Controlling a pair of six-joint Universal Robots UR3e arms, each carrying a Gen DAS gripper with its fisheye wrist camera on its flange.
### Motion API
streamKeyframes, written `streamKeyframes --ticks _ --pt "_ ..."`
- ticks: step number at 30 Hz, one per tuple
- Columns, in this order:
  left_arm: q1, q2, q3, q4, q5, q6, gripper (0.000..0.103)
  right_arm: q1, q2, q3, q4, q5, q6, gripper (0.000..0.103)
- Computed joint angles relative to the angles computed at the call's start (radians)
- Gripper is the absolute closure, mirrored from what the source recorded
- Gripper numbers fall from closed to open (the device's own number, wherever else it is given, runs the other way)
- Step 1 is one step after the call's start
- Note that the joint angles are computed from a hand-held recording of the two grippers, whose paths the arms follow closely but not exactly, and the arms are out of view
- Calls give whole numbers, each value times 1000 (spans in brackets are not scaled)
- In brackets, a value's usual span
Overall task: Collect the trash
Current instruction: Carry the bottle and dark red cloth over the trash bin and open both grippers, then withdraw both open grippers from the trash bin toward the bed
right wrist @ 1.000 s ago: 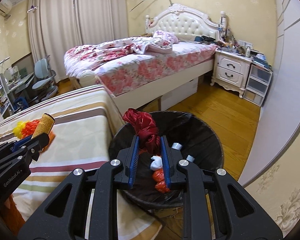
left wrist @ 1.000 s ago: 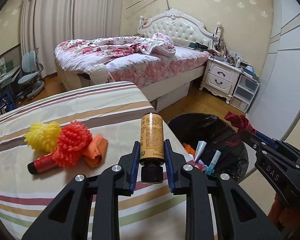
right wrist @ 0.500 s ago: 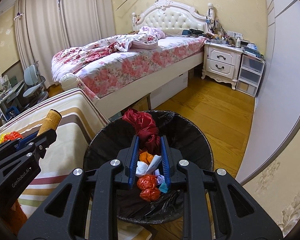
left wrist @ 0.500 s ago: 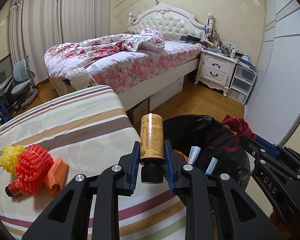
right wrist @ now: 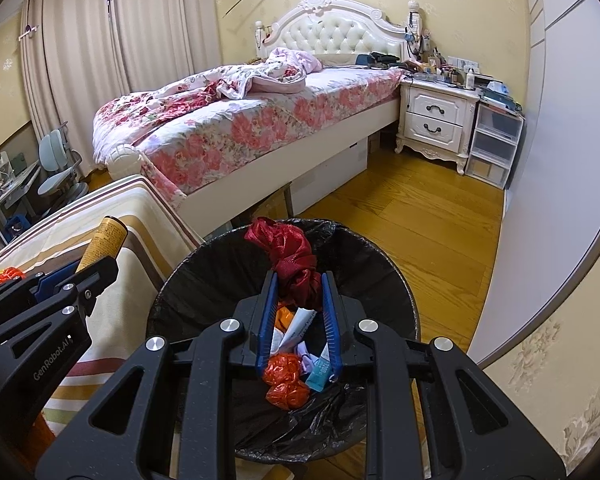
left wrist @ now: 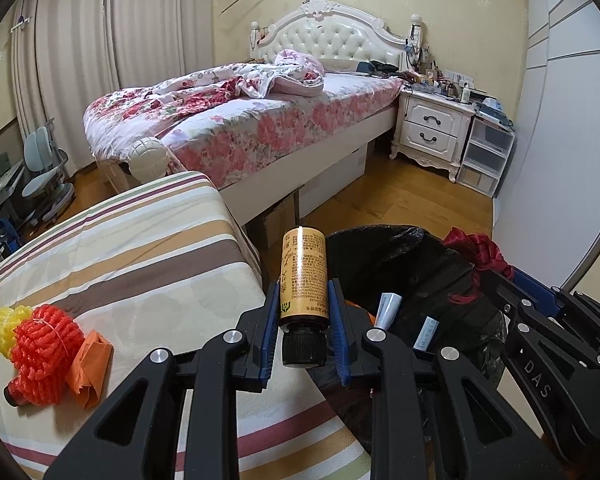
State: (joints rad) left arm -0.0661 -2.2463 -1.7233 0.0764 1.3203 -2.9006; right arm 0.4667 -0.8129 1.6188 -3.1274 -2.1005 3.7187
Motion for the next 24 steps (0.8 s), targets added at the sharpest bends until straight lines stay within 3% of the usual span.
streamKeyframes --ticks 6,10,13,24 --pt "-21 -22 41 -35 21 3 77 -14 2 6 1 -6 15 75" --pt "-20 -24 39 -21 29 -9 52 -24 -5 22 2 -5 28 74" --pt "-18 -16 26 -10 37 -16 40 -25 -9 30 5 -8 37 74" --pt "58 87 -117 34 26 -12 31 22 -9 -3 54 -23 52 59"
